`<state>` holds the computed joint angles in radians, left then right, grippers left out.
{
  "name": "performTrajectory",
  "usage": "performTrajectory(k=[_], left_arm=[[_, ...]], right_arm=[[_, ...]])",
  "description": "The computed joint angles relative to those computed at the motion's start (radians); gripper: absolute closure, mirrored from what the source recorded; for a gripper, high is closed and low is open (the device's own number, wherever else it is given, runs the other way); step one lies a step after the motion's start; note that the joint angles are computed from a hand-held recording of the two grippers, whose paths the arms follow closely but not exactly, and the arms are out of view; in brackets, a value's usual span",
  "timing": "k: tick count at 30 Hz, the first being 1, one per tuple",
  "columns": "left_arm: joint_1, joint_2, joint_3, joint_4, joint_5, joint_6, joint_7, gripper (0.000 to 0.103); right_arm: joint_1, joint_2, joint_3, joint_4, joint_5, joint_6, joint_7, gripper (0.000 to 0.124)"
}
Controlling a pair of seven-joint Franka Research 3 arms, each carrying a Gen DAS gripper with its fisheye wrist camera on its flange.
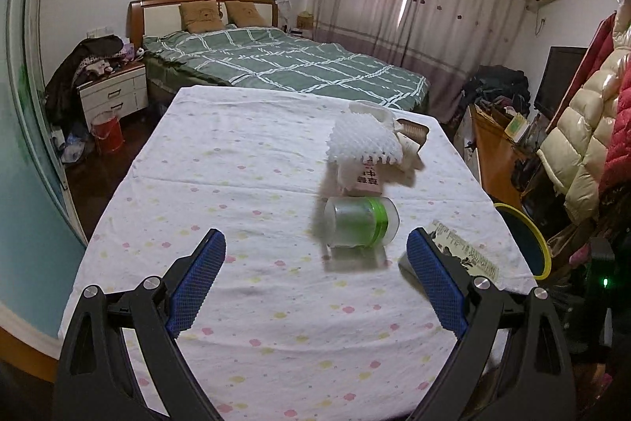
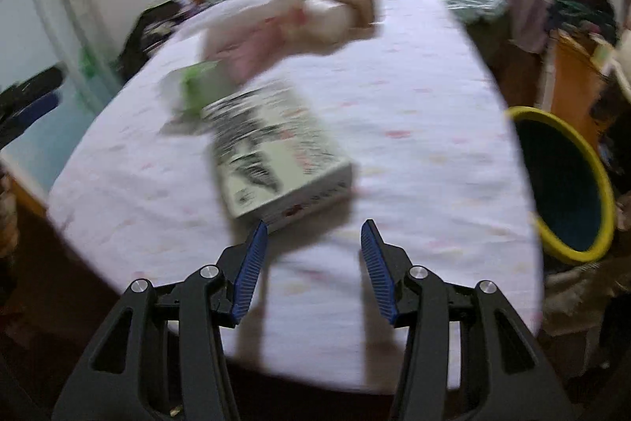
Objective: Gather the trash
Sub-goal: 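Move the right tool toward the tissue box while the left tool returns to the table, then grasp the floral tissue box with the right tool, then carry the tissue box with the right tool into the yellow bin and release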
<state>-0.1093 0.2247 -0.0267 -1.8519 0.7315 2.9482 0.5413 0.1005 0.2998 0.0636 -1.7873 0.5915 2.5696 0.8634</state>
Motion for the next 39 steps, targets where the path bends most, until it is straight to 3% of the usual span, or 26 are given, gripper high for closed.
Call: performTrajectory(k=[4,9,11,18,24,31,33,34,39], left_arm=[[-0.002,-0.010,0.005,-0.011,0.010,0.001,-0.019,0.011],[0.007,-0.017,0.000,-0.018,0.013,-0.002,-0.027,0.011],[0.013,-0.012,-0.005,-0.017,0.001,0.003,-0.018,0.011],[0.011,0.002,-0.009,-0.012,-0.035,0.011,0.019,0.011],[0.005,0.003,-0.002,-0.012,-0.038,0.009,0.015,0.011],[0.011,0.012,-0.005,-0.011,-0.062,0.009,0.033,0.011],[0.013,0.016,-0.007,-0.008,-0.073,0.006,0.042,0.011],[0.014,0.020,-0.009,-0.004,-0.080,0.004,0.049,0.011],[0.010,0.030,-0.014,0.006,-0.105,-0.003,0.080,0.011]], right_arm=[[0.014,-0.004,0.022,-0.002,0.013,-0.009,-0.058,0.072],[0.028,-0.023,0.006,-0.034,0.006,0.125,-0.064,0.035],[0.028,-0.019,-0.001,-0.033,-0.021,0.152,-0.060,0.032],[0.004,0.067,0.014,0.104,-0.036,0.013,-0.088,0.032],[0.014,0.131,0.025,0.182,-0.062,-0.035,-0.067,0.032],[0.022,0.164,0.031,0.197,-0.070,-0.019,-0.058,0.036],[0.029,0.158,0.029,0.178,-0.078,0.026,-0.060,0.052],[0.033,0.156,0.026,0.171,-0.085,0.042,-0.055,0.052],[0.002,0.158,0.043,0.187,-0.038,0.008,-0.050,0.054]])
